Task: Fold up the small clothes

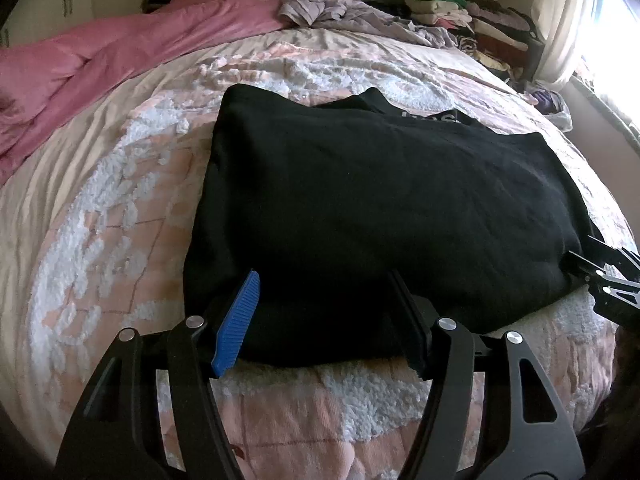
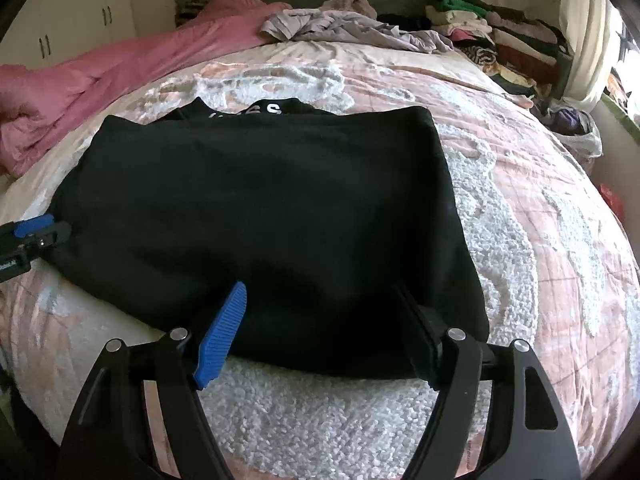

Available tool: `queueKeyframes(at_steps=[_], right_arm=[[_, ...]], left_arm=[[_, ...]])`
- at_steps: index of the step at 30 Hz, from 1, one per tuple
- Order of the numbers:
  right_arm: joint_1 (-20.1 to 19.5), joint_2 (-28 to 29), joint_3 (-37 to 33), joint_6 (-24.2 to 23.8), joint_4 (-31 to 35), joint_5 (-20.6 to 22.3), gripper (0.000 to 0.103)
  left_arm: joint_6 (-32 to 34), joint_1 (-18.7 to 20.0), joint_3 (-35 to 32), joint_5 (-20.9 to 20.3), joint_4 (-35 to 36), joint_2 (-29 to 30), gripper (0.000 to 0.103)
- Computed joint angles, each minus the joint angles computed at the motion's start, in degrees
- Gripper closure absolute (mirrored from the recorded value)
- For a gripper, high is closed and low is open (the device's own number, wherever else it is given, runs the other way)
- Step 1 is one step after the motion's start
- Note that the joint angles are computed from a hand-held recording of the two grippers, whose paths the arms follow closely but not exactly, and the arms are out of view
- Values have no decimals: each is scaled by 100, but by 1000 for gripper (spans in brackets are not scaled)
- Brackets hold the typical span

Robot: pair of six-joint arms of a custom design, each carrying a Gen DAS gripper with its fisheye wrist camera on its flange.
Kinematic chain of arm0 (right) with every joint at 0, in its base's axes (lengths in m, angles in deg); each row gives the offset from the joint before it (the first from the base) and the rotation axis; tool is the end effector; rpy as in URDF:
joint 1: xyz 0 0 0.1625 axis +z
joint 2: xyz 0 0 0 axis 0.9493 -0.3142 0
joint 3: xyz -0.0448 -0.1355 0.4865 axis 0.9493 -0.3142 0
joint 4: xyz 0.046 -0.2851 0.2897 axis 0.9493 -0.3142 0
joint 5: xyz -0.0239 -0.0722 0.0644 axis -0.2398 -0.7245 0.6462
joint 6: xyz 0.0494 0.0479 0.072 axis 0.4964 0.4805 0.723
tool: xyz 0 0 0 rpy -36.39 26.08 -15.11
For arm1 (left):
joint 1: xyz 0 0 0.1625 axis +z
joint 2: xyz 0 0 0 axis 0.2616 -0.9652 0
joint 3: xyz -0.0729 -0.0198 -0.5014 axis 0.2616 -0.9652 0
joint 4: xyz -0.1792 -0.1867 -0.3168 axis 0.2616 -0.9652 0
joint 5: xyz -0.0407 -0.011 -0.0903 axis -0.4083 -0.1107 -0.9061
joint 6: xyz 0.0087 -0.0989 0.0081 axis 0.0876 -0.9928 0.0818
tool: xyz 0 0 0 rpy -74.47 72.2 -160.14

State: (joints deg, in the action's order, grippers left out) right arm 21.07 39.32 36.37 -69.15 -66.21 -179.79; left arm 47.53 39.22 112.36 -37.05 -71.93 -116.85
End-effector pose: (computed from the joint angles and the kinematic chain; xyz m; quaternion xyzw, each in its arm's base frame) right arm 0.1448 -0.8907 0.2416 0.3873 -0.8703 0.1772 0.2472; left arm -0.2646 -0.7521 0.1350 -0.0488 0.8436 -0.3743 0.3819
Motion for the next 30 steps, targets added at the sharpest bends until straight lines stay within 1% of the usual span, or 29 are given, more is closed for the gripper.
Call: queueKeyframes(at_steps=[7,9,11,17,19,21,23,25,26,27,28,30], right_arm=[[-41,9,-73,123,159,136,30],[-41,-28,-82,172,257,214,28],[-44,-66,-94,244,388,298,25],[-22,-95,-27,217,361,291,23],[-22,-96,-27,216,364,300,22],[-19,-112,-11,224,357,353,21],[-17,-132,2,238,356,403,20],[-12,-150,19,239,328,440,20],[-7,-164,45,237,302,451,20],[-5,-174,62,236,283,459,18],[-4,-180,71,240,256,470,13],[-4,-197,92,256,201,511,12]], left_arm=[[22,1,11,1,-41,1,46],[78,1,26,-38,-154,0,42],[142,2,37,-52,-243,1,42],[143,-11,36,-49,-234,-7,41],[183,-18,43,-81,-298,-16,35],[194,-40,45,-71,-316,-15,32],[191,-56,53,-67,-323,-21,31],[204,-67,69,-63,-365,-27,25],[209,-71,77,-59,-380,-32,24],[211,-78,81,-45,-392,-35,23],[217,-84,96,-36,-408,-45,21],[206,-92,109,-22,-409,-59,21]])
